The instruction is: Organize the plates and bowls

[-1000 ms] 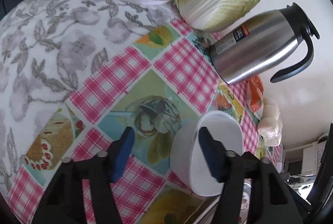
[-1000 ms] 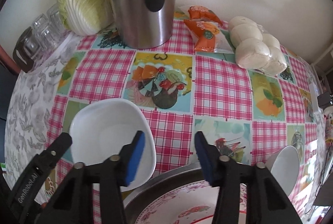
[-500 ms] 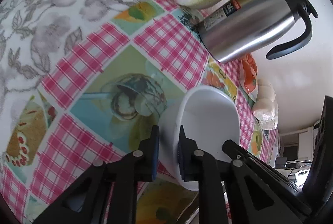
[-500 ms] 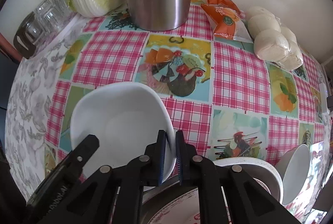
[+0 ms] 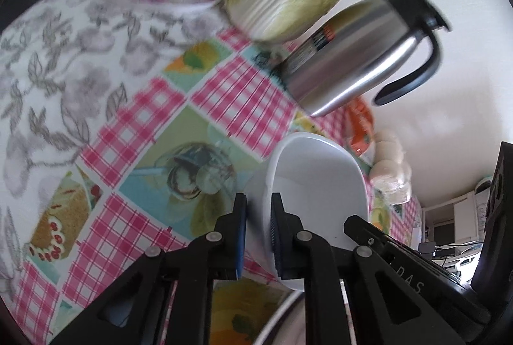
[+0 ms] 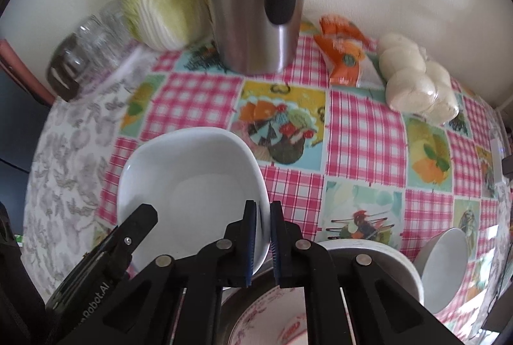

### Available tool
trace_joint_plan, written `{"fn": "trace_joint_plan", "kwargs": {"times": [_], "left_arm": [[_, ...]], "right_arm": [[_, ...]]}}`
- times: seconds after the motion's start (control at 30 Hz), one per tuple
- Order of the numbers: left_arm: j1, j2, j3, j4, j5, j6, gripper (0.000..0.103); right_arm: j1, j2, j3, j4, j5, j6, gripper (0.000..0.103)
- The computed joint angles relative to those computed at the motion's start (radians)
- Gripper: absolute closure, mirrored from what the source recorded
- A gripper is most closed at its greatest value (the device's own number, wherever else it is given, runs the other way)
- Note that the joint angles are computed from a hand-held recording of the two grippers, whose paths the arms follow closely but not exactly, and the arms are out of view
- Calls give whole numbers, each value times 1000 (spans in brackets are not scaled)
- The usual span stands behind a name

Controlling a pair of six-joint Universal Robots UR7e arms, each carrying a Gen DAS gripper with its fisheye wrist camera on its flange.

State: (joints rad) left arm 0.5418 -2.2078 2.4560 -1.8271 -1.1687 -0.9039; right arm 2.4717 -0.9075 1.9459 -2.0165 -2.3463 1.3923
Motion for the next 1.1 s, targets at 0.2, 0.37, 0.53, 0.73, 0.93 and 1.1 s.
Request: {"fn": "trace_joint_plan", "kwargs": {"times": [0.2,0.37,0.53,0.73,0.93,1.1], "left_arm": [[-169,-69,-41,126,71,-88,88],[-327,-120,-74,259,116,-190,88],[-472,-135,-89,349,121,-275,87],[-608,-124,-99,420,112,-338,87],[-710,-98,-101,451,90,-363,86],[-778,-60,-98,465,75,-357,85]], "right_arm": [[68,-38,-17,42,-28,31,93],[122,-82,1,27,-46,67,93],[184,-121,13,84,-81,147,92],[250,-175,51,142,-102,267,92],[313,-227,119,151,-119,403,90],[348,-260,174,138,-119,494,90]]}}
